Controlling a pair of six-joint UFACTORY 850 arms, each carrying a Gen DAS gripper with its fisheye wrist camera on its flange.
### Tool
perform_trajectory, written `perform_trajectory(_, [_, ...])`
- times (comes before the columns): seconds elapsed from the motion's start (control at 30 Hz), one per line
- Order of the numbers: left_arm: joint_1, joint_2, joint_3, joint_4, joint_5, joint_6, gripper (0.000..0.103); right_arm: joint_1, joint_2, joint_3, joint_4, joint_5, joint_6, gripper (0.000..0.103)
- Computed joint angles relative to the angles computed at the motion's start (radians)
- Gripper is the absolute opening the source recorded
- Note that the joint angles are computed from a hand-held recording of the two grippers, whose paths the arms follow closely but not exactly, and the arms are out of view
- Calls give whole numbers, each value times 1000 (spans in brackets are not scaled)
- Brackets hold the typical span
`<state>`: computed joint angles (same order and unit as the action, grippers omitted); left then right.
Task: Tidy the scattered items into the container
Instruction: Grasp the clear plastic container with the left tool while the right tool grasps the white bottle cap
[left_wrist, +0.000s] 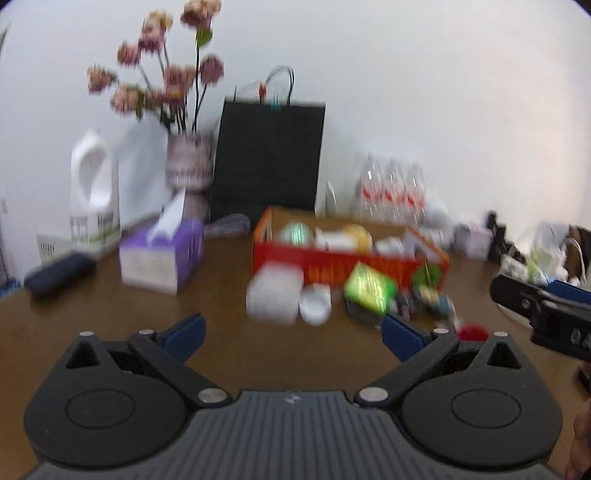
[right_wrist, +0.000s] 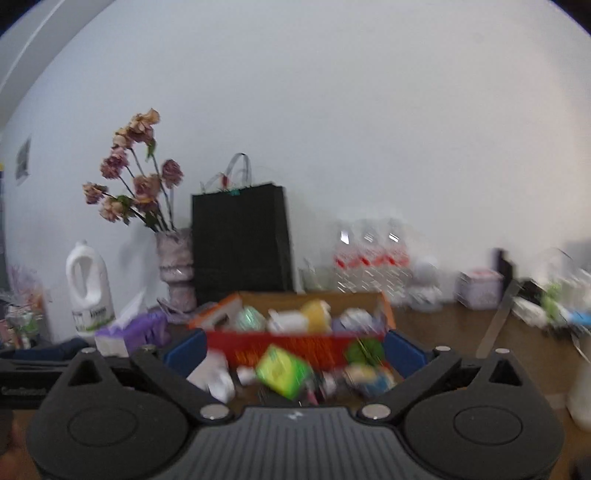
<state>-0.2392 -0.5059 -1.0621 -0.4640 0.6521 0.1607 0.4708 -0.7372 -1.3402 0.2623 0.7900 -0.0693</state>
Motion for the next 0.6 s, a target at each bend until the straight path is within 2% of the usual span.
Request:
perform_trajectory(0.1, [9, -1, 22, 41, 26, 3, 103, 21, 47, 115, 18, 79, -44, 101])
perform_trajectory(0.27, [34, -68, -87, 42, -113, 56, 103, 26, 22, 66, 4, 11, -109, 100])
perform_trajectory(0.37, [60, -123, -178, 91, -142, 51, 103, 8, -23, -36, -15, -83, -93, 95])
perform_trajectory(0.43, [82, -174, -270, 107, -197, 96, 103, -12, -63, -124, -89, -172, -54, 86])
perform_trajectory(0.5, [97, -239, -376, 53, -235, 197, 103, -24, -113, -225, -142, -250, -39, 80])
perform_trajectory(0.6, [119, -355, -567, -49, -331, 362, 103, -35, -215, -416, -227, -393, 10, 73])
